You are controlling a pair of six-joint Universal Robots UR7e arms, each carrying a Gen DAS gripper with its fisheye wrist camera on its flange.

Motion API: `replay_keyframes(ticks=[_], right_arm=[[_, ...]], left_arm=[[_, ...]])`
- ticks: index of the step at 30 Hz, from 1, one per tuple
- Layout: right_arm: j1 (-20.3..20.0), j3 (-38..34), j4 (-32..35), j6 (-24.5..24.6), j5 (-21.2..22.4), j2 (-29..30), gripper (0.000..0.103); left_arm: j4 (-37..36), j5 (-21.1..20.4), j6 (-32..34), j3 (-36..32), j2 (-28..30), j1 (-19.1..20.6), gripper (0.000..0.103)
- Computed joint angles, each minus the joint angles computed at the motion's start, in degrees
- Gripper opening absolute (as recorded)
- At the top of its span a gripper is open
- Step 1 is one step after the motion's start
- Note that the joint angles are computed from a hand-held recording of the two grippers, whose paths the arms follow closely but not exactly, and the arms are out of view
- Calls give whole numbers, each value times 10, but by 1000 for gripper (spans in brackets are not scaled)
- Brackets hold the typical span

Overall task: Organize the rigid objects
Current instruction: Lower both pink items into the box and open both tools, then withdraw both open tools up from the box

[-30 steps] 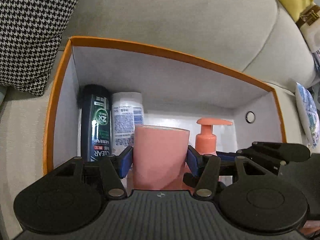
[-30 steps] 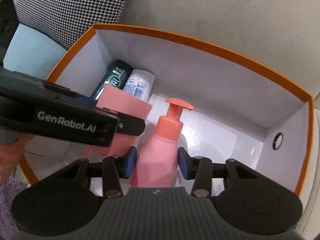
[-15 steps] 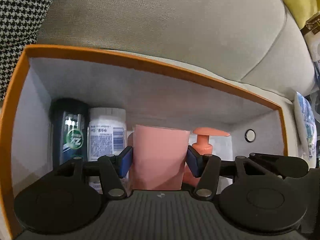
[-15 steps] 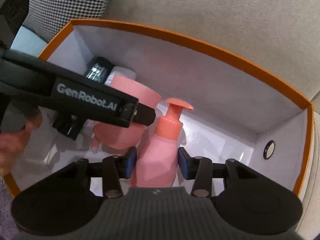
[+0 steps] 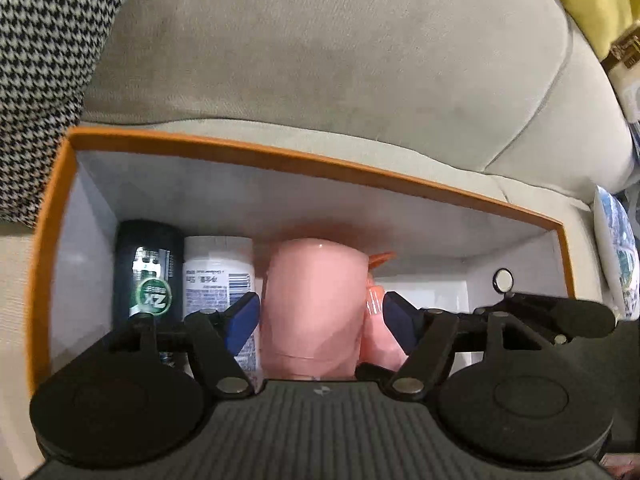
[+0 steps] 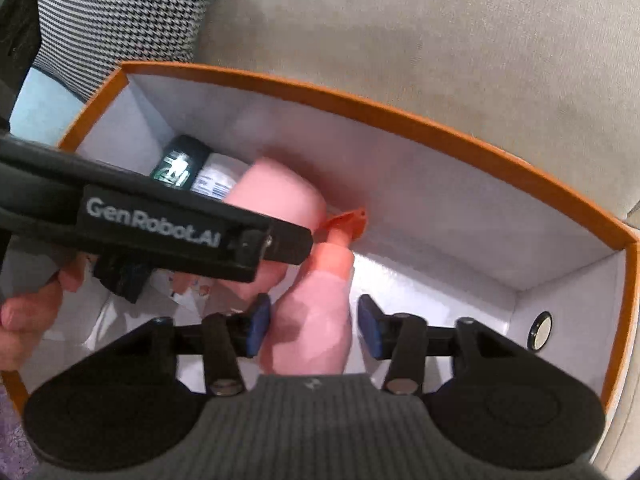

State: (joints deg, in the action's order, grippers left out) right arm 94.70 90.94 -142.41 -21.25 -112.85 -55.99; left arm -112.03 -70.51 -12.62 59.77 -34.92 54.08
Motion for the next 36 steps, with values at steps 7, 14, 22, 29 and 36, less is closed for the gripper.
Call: replay_keyframes(ticks=[7, 14, 22, 29, 36], right_arm=[[2, 27, 26, -58, 16, -38, 61], [8, 44, 33, -113, -5, -44, 56], [4, 30, 37, -152, -14, -31, 39], [5, 41, 18, -213, -14, -39, 35], [3, 62, 8, -246, -9, -60, 33]], left_arm=[[-2, 3, 92, 49, -47, -14, 74], [-2, 47, 155, 92, -58, -29, 74], [-22, 81, 193, 100, -45, -37, 54], [-35, 113, 231, 111, -47, -38, 35], [-35, 114, 225, 113, -53, -37, 35]])
